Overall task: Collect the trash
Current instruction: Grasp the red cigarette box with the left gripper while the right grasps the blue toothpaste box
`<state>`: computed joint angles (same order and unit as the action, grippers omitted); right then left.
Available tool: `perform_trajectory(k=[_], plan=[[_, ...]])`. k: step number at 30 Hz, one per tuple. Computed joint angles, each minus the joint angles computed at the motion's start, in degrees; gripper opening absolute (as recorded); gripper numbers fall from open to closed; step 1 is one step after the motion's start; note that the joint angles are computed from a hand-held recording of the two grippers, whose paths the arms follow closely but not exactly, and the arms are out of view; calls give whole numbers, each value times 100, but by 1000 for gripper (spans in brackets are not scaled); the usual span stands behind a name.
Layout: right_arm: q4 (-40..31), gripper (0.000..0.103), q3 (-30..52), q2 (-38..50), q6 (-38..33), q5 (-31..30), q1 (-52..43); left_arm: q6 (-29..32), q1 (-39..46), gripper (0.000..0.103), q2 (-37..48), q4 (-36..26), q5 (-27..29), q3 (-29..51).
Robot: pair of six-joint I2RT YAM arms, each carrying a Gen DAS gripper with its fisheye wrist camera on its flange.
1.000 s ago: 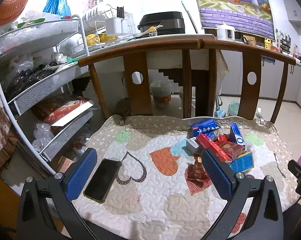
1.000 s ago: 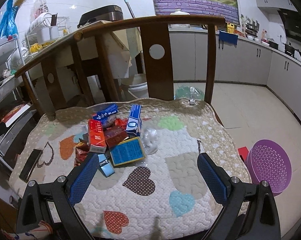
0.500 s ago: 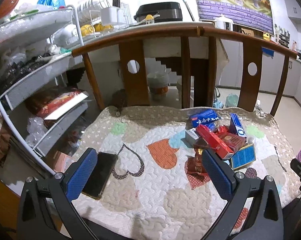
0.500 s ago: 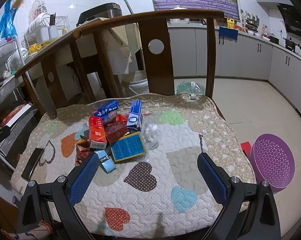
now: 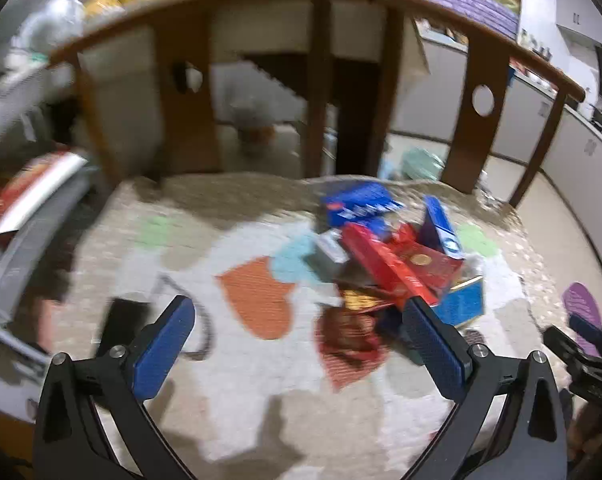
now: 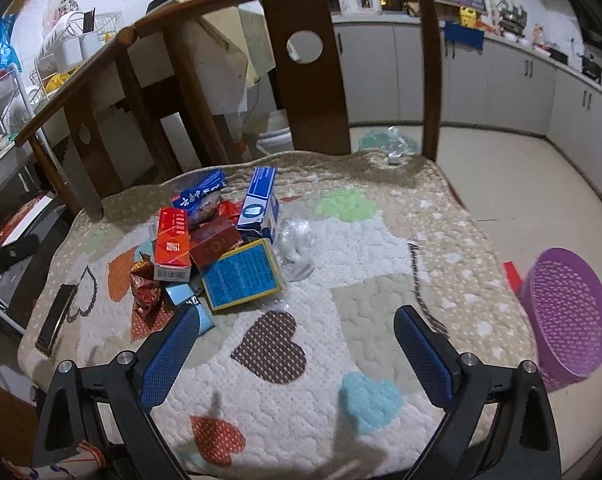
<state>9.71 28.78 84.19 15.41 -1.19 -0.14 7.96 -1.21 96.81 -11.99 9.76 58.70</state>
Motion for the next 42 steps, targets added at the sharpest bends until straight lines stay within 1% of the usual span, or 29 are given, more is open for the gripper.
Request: perform_trajectory(k=[1,3,5,6,8,10,13,18,19,21,22,23,25,26,27,28,29,30,33,38,42], plan=[[-4,96,186,229,-41,-203,-103,-41,-68,102,224,-101,93,195],[-75,88,553,624,-86,-510,-257,-164,-215,98,740,-343,254,676],[-262,83,1100,1103,-122,-881,-444,-324,-339,87,1283,-661,413,1241],[-339,81,1371,1325,-105,-1044,-524,-391,-395,84,1490,-769,481,1454],[-476,80,1958,1802,-13,-1292,-625,-505,-486,78,1960,-1077,582,1976],[-659,80,2594,2305,56,-1452,-659,-610,-572,77,2389,-1334,673,2456],[-1097,77,3642,3073,64,-1579,-598,-653,-667,75,2912,-1653,708,3077],[-1781,71,5089,4144,42,-1642,-456,-678,-784,72,3657,-2144,762,3972],[-1933,71,5386,4361,48,-1646,-424,-691,-789,70,3783,-2229,796,4118],[-2164,67,5809,4676,46,-1643,-405,-722,-804,64,3989,-2348,886,4337],[-2269,66,6004,4822,51,-1640,-393,-722,-808,58,4059,-2387,934,4402],[-2351,63,6166,4960,53,-1640,-381,-720,-819,50,4133,-2421,995,4463],[-2506,59,6459,5195,65,-1635,-366,-741,-825,41,4184,-2397,1133,4474],[-2564,52,6569,5286,56,-1644,-358,-802,-829,39,4150,-2323,1156,4405],[-2643,40,6692,5386,31,-1673,-352,-868,-854,37,4114,-2229,1144,4334],[-2696,36,6770,5455,13,-1727,-354,-903,-855,32,4036,-2112,1176,4213],[-2665,36,6763,5471,22,-1743,-351,-918,-855,24,3970,-2035,1204,4120],[-2588,34,6685,5428,24,-1717,-349,-925,-851,22,3864,-1958,1235,3991],[-2396,33,6402,5216,29,-1832,-415,-942,-829,22,3436,-1681,1278,3514],[-1818,33,5504,4471,165,-2137,-658,-893,-825,22,2571,-1178,1249,2603],[-1375,33,4746,3777,307,-2353,-858,-835,-876,22,1873,-906,1142,2003]])
